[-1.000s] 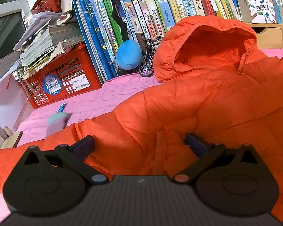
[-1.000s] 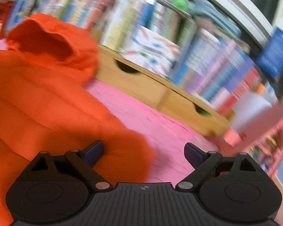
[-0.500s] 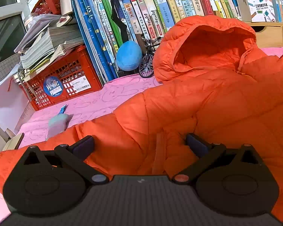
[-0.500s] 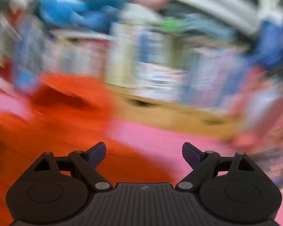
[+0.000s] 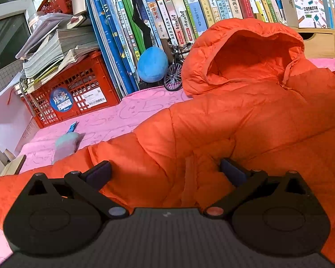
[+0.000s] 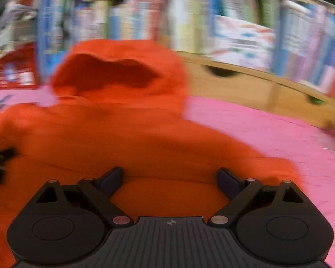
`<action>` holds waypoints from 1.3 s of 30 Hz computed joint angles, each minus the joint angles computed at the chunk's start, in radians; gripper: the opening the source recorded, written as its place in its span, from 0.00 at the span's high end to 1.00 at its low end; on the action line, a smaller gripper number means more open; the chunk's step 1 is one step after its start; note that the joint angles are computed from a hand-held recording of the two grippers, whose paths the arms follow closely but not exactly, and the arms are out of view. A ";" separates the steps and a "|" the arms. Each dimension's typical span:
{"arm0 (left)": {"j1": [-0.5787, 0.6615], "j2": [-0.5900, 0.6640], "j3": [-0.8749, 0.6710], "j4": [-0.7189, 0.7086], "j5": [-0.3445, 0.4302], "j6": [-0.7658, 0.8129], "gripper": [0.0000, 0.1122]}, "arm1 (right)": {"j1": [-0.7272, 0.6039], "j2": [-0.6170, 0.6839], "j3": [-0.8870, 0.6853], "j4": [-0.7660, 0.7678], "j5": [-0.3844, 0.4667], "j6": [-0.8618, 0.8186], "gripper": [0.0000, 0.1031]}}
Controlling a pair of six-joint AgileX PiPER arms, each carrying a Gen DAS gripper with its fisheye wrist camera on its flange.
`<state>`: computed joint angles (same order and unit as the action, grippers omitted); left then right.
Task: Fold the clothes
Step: 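Open the right gripper on the jacket body and lift it away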
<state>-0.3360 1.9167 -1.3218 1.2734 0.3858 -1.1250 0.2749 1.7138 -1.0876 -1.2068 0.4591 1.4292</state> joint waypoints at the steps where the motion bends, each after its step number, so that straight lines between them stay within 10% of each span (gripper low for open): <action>1: 0.000 0.000 0.000 0.000 0.000 0.000 0.08 | -0.025 -0.006 0.007 0.002 0.015 0.007 0.11; 9: 0.005 0.000 -0.001 -0.015 -0.010 0.013 0.08 | -0.248 -0.057 0.059 0.129 0.076 0.027 0.02; 13: 0.004 0.000 -0.003 -0.019 -0.008 0.015 0.08 | -0.128 -0.093 0.094 -0.037 0.298 0.246 0.19; 24: 0.008 -0.005 0.004 -0.031 -0.019 0.022 0.08 | 0.085 -0.212 0.141 -0.024 -0.219 0.162 0.16; 34: 0.015 -0.003 0.001 -0.047 -0.030 0.036 0.08 | 0.001 -0.264 0.273 0.017 0.010 0.021 0.12; 39: 0.015 -0.002 0.001 -0.045 -0.033 0.036 0.08 | -0.168 -0.336 0.353 0.159 -0.057 -0.041 0.06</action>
<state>-0.3207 1.9151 -1.3207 1.2287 0.3526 -1.0893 0.1073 1.3782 -0.7343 -1.0476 0.4025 1.3880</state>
